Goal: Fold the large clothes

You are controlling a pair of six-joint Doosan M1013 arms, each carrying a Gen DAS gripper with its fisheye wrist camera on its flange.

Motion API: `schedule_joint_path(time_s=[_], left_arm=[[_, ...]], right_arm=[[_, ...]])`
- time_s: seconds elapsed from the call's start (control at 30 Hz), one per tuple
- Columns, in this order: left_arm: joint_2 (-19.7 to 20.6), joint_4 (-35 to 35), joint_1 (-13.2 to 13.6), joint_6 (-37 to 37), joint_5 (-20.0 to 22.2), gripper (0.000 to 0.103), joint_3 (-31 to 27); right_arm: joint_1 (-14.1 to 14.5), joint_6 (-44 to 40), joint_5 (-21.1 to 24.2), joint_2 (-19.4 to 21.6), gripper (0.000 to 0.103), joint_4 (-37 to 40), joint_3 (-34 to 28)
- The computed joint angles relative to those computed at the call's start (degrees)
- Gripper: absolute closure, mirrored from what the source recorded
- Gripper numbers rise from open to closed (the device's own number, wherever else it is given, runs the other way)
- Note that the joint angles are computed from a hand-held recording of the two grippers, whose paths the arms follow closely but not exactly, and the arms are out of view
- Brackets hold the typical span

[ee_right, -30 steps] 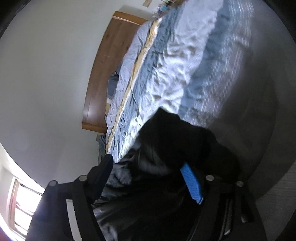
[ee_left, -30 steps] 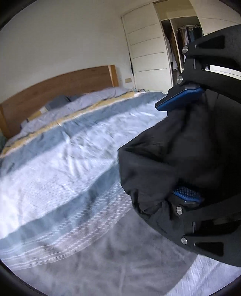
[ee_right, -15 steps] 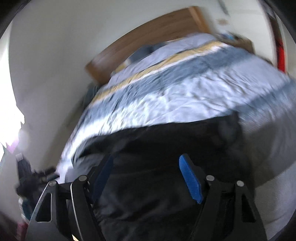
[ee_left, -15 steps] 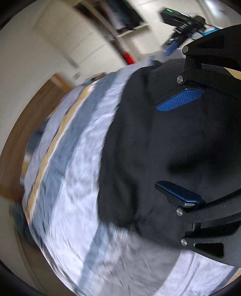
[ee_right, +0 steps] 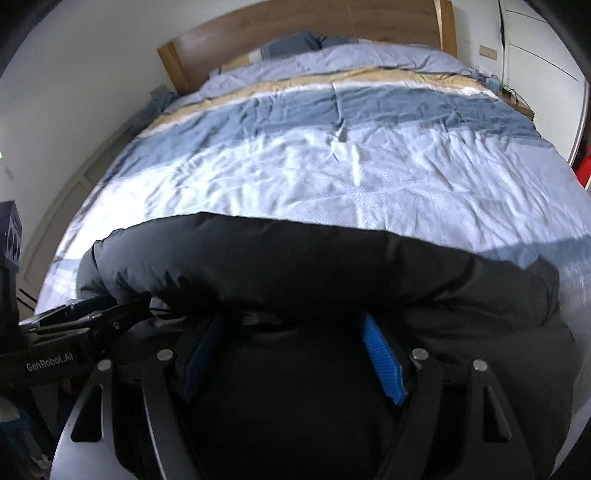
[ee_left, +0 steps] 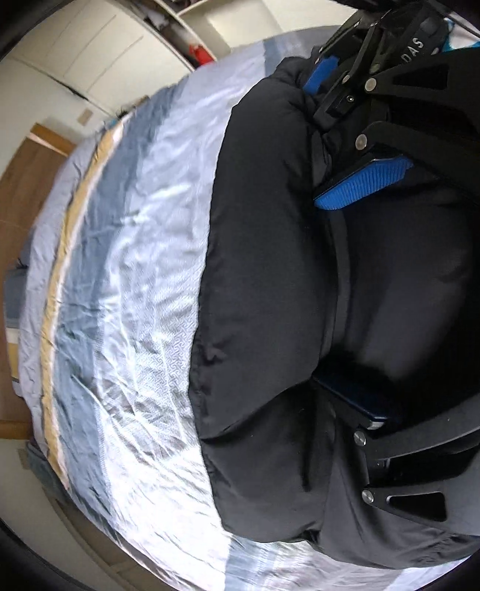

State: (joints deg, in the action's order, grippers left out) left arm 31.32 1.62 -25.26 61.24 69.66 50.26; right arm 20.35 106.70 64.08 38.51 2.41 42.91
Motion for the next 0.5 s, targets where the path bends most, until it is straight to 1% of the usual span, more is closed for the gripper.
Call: schedule_joint_path(time_s=[0.07, 0.1, 0.17, 0.23, 0.3, 0.4, 0.47, 0.5], left_arm=[[2.35, -0.04, 0.55, 0.3, 1.99, 0.01, -3.0], [3.23, -0.06, 0.69, 0.36, 2.65, 0.009, -4.15], [4.4, -0.21, 1.04, 0.1, 3.29, 0.007, -5.54], [4.81, -1.28, 1.45, 0.14, 3.21, 0.005, -5.73], [4.17, -2.95, 1.97, 0.9, 2.04, 0.005, -4.6], [2.53, -4.9, 3.03, 1.77, 0.38, 0.005, -1.96], [1.56, -4.23, 3.61, 1.5, 0.35, 0.005, -0.42], [0.74, -3.49, 4.08, 0.98, 0.43, 0.005, 0.9]], right_arm=[[-0.08, -0.42, 2.55, 2.72, 0.03, -0.77, -4.09], [-0.12, -0.43, 3.13, 3.63, 0.03, -1.01, -5.31], [-0.55, -0.48, 3.54, 4.84, 0.029, 0.06, -6.56], [-0.85, -0.33, 2.96, 4.69, 0.028, 1.5, -5.94], [-1.47, -1.2, 1.0, 3.64, 0.028, 4.08, -3.77], [-2.46, -4.26, -2.4, 0.69, 0.028, 6.48, 1.41], [-3.69, -4.88, -4.3, -1.48, 0.028, 8.11, 5.12], [-4.23, -4.0, -4.79, -2.53, 0.028, 7.23, 6.83]])
